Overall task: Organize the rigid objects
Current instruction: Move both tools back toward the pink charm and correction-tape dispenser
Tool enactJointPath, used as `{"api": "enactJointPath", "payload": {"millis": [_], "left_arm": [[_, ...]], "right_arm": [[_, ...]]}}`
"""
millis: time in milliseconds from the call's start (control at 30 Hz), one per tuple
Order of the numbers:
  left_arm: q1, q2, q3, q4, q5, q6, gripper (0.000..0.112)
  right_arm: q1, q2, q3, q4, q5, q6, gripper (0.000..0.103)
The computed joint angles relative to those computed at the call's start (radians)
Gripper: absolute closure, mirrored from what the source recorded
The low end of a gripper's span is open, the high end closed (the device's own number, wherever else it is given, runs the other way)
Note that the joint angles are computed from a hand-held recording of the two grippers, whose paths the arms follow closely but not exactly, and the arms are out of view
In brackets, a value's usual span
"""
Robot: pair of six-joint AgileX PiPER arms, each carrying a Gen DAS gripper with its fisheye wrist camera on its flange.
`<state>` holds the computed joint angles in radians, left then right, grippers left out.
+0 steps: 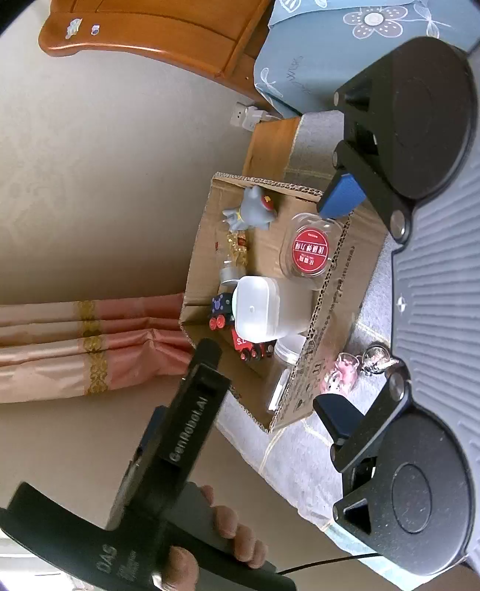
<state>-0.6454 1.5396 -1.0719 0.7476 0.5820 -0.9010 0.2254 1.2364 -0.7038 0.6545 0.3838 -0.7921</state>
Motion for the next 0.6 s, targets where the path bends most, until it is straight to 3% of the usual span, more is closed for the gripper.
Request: {"api": "enactJointPath", "payload": {"millis": [300,500,600], "left_arm": [[-0.110,-0.089,0.062,0.017,0.096,-0.035,0.012],[-0.193,-0.188,0.155,0.100,0.170,-0.126,0.010],[-0.258,-0.234,0.242,0.180,0.201,-0.258,0.010]], "right_arm": [[-0.025,-0.052,0.055,0.019,0.007,0.011,0.000],[0.034,-0.053,0.115,-0.201,-0.068,0.273,0.000],[0.062,-0.041,0.159,-0.223,-0.112,0.328,0.000]]}}
